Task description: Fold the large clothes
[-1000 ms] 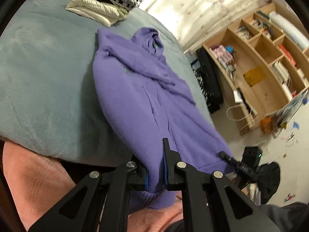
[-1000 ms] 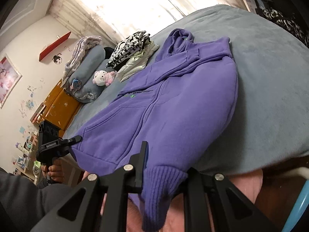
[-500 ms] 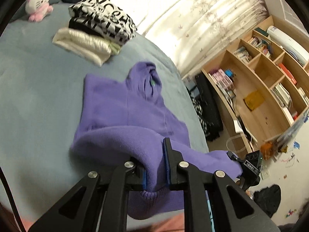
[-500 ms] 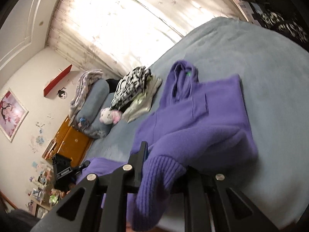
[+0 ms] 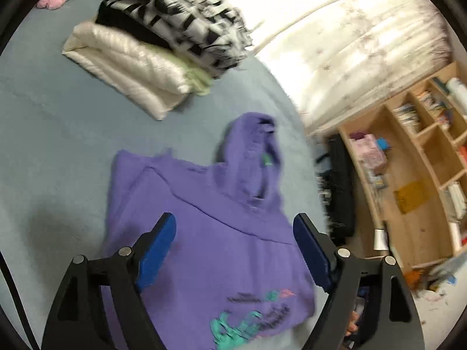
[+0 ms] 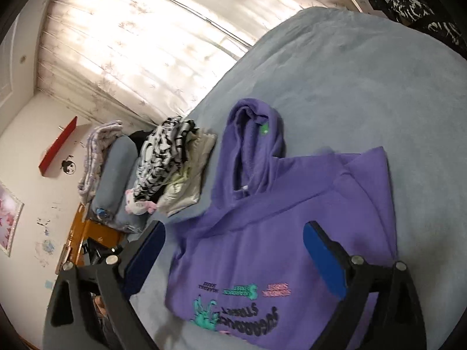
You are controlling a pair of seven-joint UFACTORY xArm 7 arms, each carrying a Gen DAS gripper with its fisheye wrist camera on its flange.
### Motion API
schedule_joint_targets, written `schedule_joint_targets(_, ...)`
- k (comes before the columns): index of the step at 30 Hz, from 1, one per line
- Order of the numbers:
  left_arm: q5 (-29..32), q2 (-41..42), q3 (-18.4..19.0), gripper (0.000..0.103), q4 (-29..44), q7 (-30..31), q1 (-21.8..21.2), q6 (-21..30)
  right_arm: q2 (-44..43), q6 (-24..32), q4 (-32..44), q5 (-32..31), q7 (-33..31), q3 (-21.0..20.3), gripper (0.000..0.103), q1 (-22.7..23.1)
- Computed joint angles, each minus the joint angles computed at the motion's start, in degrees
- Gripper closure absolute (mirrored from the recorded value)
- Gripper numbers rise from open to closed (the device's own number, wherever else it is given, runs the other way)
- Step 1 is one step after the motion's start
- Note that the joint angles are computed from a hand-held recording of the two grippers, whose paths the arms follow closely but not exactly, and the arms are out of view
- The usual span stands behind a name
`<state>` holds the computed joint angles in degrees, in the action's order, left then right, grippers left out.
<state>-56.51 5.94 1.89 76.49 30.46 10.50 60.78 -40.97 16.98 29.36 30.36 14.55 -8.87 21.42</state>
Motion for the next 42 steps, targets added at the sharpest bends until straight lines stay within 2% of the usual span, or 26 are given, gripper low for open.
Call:
schedule_joint_targets(6,12.2,6.0,-1.5,0.022,1.3,-1.4,-2.5,-9.5,6.8,0.9,0.2,-5.1,0.3,1.8,0.007,-6.3)
schedule_joint_targets(8,16.6,7.6,-2.3,0.026,1.5,-0.8,-3.4,-13.6,9.4,1.4,0.8,-7.8,0.7,3.3,0.007,-9.2)
schedule_joint_targets(11,21.2,8.9,-3.6,0.030,1.9,1.1,-4.2,-17.9,13.5,2.1,2.6,-12.1,0.1,4.9,0.014,-12.3)
schedule_joint_targets(15,25.8,10.2,-5.3,0.031,3.0,5.4,-5.0,-20.5,18.3,3.3,6.0,-17.2,-0.7,7.4,0.021,-15.0)
schedule_joint_targets(19,31.3,11.1,-6.0,0.031,3.4,7.7,-7.0,-24.4,22.1,5.9,9.3,-23.4,0.0,10.4,0.022,-17.4)
schedule_joint_targets(20,32.9,11.5,-6.0,0.034,3.3,7.7,-7.5,-25.6,23.2,6.1,10.1,-25.3,0.7,11.3,0.026,-18.1)
schedule_joint_targets(21,34.3,12.0,-6.1,0.039,3.6,8.1,-7.9,-26.2,24.1,6.5,10.7,-27.0,1.1,11.8,0.036,-18.5)
schedule_joint_targets(22,35.8,12.7,-6.0,0.046,4.1,7.9,-8.3,-26.3,25.4,7.4,11.7,-28.4,1.5,12.3,0.041,-18.8)
schedule_joint_targets(24,38.8,13.5,-5.8,0.064,4.2,6.8,-9.3,-27.4,26.5,7.9,12.4,-32.1,3.6,13.4,0.051,-19.6)
schedule_joint_targets(25,40.6,13.7,-5.5,0.082,4.0,6.1,-9.8,-28.2,26.4,7.7,12.3,-34.2,4.9,14.0,0.055,-20.0)
schedule_joint_targets(26,41.4,13.6,-5.7,0.088,3.8,6.3,-9.8,-28.2,26.1,7.7,12.2,-36.5,6.7,14.7,0.070,-20.6)
schedule_joint_targets(27,42.4,13.1,-5.7,0.090,2.7,6.0,-10.1,-29.8,25.6,8.1,12.1,-39.6,9.2,15.7,0.085,-21.6)
schedule_joint_targets(29,44.6,11.2,-5.4,0.093,-0.2,4.9,-10.9,-33.8,23.9,7.9,11.1,-42.5,12.2,16.0,0.092,-22.2)
schedule_joint_targets(31,43.8,9.5,-5.8,0.094,-1.7,4.5,-10.3,-35.3,21.0,6.5,9.2,-43.8,14.7,16.1,0.093,-22.8)
schedule_joint_targets(35,34.5,6.1,-7.5,0.094,-1.4,6.1,-7.2,-34.7,13.6,2.3,5.8,-41.8,17.7,15.2,0.093,-23.1)
schedule_joint_targets(38,29.9,6.0,-7.3,0.094,0.7,4.9,-6.9,-34.0,11.5,0.6,6.0,-41.1,19.5,16.2,0.093,-24.6)
schedule_joint_targets(40,29.8,7.9,-6.8,0.094,2.9,2.6,-7.3,-33.5,13.1,0.2,7.4,-40.9,20.2,16.6,0.093,-25.6)
schedule_joint_targets(42,32.5,11.1,-5.7,0.094,5.3,-2.3,-8.3,-33.2,17.1,0.7,9.6,-40.6,21.1,16.8,0.093,-26.2)
